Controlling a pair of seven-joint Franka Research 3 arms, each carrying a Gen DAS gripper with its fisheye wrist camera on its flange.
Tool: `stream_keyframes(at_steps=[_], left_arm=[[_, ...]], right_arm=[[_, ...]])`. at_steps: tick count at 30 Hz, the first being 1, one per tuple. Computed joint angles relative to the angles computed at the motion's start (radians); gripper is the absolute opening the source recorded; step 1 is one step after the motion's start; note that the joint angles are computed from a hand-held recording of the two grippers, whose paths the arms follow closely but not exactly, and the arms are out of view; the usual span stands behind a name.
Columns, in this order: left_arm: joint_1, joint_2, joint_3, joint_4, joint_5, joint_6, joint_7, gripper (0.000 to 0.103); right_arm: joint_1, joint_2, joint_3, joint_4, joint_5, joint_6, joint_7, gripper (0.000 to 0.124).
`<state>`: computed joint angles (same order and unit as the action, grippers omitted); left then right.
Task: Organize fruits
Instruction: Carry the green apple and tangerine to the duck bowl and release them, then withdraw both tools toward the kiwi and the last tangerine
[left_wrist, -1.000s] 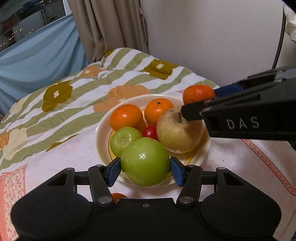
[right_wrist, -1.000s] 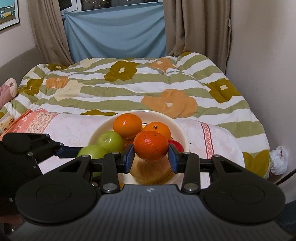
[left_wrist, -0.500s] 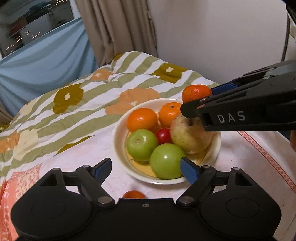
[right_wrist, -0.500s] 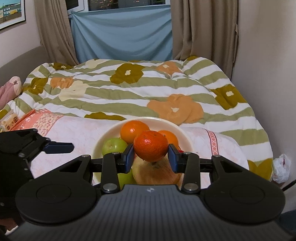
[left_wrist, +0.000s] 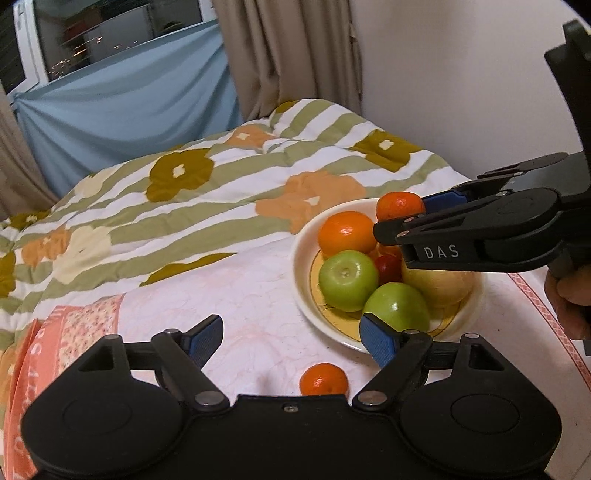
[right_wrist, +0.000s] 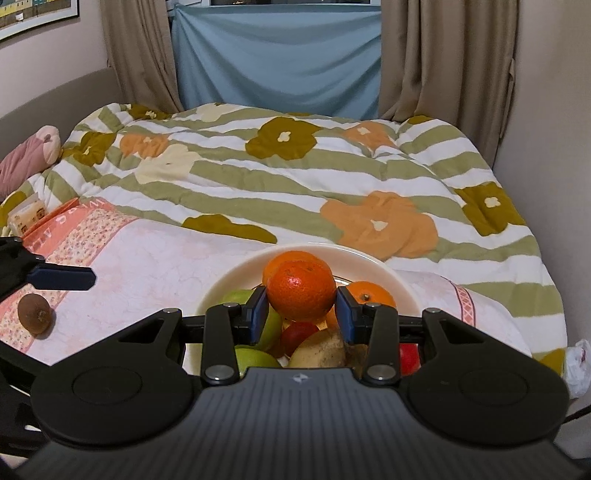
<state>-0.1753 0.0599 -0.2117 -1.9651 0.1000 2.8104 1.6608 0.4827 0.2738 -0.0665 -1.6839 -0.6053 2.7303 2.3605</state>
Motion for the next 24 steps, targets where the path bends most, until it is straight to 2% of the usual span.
stream_keyframes(at_steps=[3,7,9,13,24], left_arm=[[-0.002,-0.003,0.005,-0.001,0.033,-0.004,-0.041,0.085],[-0.004,-0.013,0.009,-0.008,0.076,-0.009,-0.089,0.085],[-0.004,-0.023,0.012,-0.014,0.097,-0.014,-0.116,0.085],[-0.004,-0.047,0.014,-0.029,0.126,-0.016,-0.168,0.085],[0.008,-0.143,0.026,-0.100,0.145,0.021,-0.237,0.085]], right_arm=[[-0.013,0.009,0.008,-0.002,0.024,0.026,-0.044,0.057],[-0.011,0.000,0.001,-0.018,0.046,0.051,-0.063,0.080],[0.001,-0.017,-0.012,-0.034,0.030,0.048,-0.026,0.086],[-0.005,-0.058,-0.003,-0.073,0.017,0.047,0.009,0.088],[-0.026,-0.160,0.067,-0.110,-0.135,-0.056,0.137,0.089]])
